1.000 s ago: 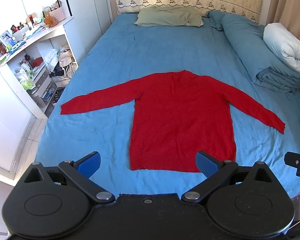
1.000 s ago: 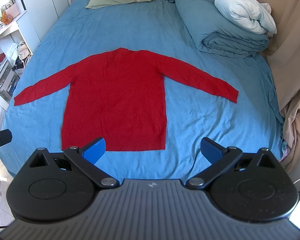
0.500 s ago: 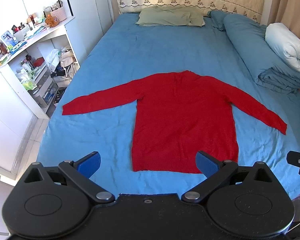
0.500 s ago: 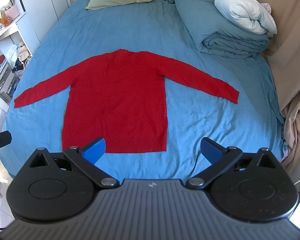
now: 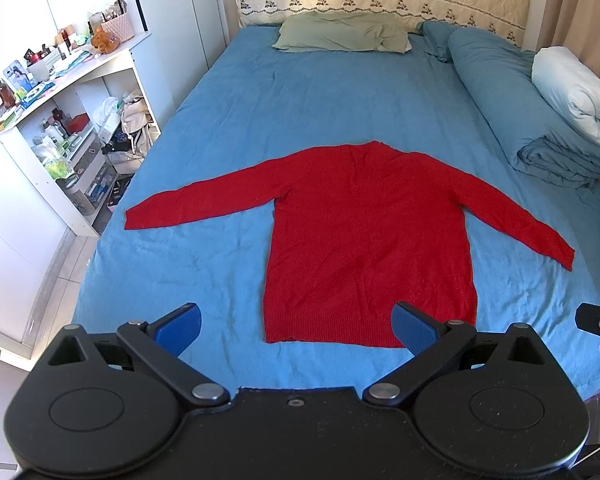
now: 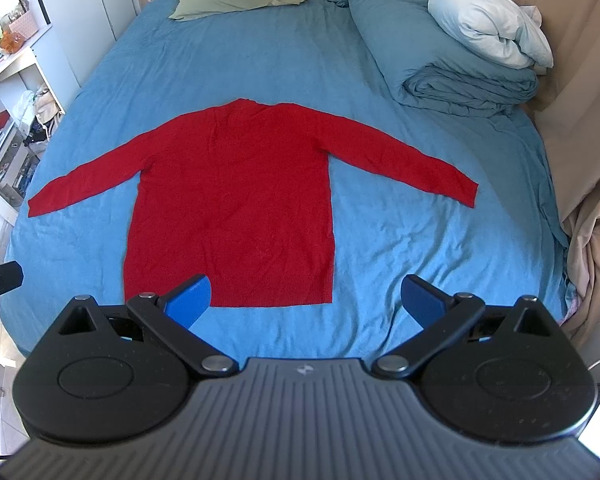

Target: Fold small clothes

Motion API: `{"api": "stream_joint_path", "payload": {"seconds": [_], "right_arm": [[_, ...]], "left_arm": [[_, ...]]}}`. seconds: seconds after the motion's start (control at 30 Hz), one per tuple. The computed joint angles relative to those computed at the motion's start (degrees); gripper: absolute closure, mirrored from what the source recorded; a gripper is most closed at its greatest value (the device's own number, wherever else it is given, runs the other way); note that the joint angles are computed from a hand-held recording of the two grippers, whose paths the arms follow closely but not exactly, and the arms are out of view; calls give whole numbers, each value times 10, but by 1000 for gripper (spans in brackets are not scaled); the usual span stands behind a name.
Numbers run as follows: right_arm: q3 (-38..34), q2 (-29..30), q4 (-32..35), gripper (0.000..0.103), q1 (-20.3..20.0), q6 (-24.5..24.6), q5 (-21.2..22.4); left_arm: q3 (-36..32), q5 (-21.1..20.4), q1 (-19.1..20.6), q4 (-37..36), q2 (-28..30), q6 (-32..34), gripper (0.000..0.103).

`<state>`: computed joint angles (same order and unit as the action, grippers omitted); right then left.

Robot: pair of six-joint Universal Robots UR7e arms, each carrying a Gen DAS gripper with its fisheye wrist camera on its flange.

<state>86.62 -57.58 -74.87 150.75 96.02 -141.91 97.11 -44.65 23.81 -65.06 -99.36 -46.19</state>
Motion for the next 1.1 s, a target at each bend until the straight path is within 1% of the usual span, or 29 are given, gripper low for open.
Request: {"api": "stream_joint_path", "payload": {"seconds": [0.47,0.83,0.97,1.07,1.1], "right_arm": [[13,-8,-8,0,2,0,3],[8,-3,-7,0,3,6,0],[4,-6,-1,0,2,34,-8],[-7,-10,39,0,-3,82,-26],[-9,-13,56,0,-8,105,-33]], "left_arm": [[-5,4,-1,7,3,-3,0],[-8,7,4,10,1,-5,0],[-10,6,12,-31,7,33,0],[-10,10,28,-99,25,91,0],[-11,8,35,-125,34,112,0]]}}
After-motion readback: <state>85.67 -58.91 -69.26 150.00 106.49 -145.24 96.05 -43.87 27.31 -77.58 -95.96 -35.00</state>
